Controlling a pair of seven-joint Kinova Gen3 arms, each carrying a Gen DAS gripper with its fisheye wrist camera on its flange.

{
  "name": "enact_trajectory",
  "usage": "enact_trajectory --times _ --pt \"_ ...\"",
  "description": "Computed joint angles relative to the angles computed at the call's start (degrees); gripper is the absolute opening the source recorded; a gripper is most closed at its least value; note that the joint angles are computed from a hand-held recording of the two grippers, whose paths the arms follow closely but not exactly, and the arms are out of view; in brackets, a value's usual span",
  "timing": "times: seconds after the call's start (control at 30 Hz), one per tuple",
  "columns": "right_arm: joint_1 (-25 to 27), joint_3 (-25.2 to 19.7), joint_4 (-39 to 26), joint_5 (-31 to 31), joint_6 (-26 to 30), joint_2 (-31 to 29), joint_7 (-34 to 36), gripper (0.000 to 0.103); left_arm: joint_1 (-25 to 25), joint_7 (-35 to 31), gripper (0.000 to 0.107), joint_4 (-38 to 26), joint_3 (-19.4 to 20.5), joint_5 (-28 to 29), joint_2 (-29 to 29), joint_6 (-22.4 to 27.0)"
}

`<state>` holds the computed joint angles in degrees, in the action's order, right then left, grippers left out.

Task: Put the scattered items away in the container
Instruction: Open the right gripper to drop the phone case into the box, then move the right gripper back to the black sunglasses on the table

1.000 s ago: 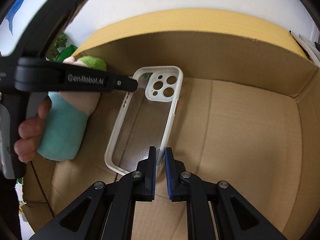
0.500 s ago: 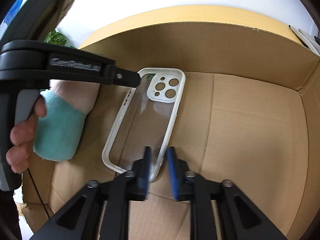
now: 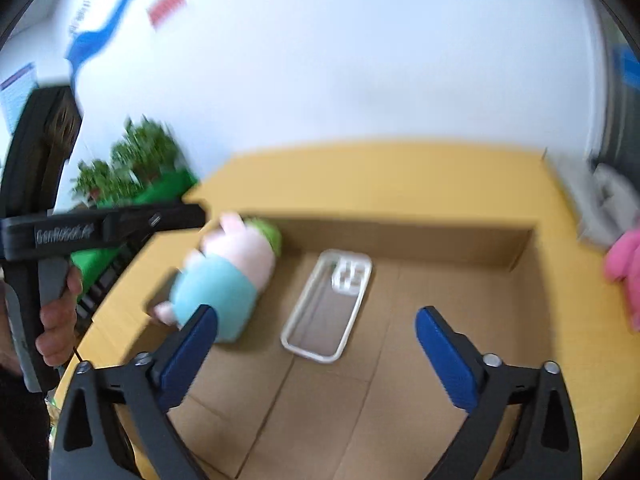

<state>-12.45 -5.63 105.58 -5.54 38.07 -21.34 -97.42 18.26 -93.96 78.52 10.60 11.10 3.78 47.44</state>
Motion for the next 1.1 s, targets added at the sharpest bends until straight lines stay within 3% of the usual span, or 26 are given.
enact_trajectory --times 0.1,0.2,0.33,0.43,0.6,0.73,0.93,1.1 --pt "1.14 -1.66 1.3 3.99 -0.43 -7.96 -1.9 0.103 -0.47 0.11 0.08 7.05 -0.9 1.92 -7.91 -3.16" --pt "1.79 -2.95 1.78 2.53 1.31 -12.59 -1.78 0.103 -0.55 1.59 0.08 12.6 -0.7 2.51 -14.1 -4.01" --pt "6.51 -5.55 2.56 0.32 5.85 -15.61 -5.11 0.103 -2.03 9.7 0.08 19.82 4.51 -3.41 -20.79 -6.23" --pt "7.29 -4.32 4.91 -2.78 8.9 -18.24 -7.61 0.103 -1.21 11.2 0.08 23.91 5.6 -5.13 -25.19 -4.17" --pt "4.33 -1.21 8.66 -2.92 15.17 -25.37 -6.88 0.103 2.52 10.07 0.08 30.64 4.59 -2.51 -29.44 -2.34" --pt "4.83 1.52 12.13 -6.03 21.31 -31.47 -4.03 0.103 4.33 10.24 0.08 36.15 3.45 1.27 -32.29 -3.28" --pt "9.09 -2.23 15.14 -5.87 25.94 -37.15 -8.15 0.103 4.49 13.78 0.08 42.55 6.32 4.54 -35.22 -8.66" --pt "11.11 -8.26 14.51 -4.79 30.36 -40.41 -8.04 0.103 4.2 16.76 0.08 43.83 8.77 3.48 -35.85 -7.44"
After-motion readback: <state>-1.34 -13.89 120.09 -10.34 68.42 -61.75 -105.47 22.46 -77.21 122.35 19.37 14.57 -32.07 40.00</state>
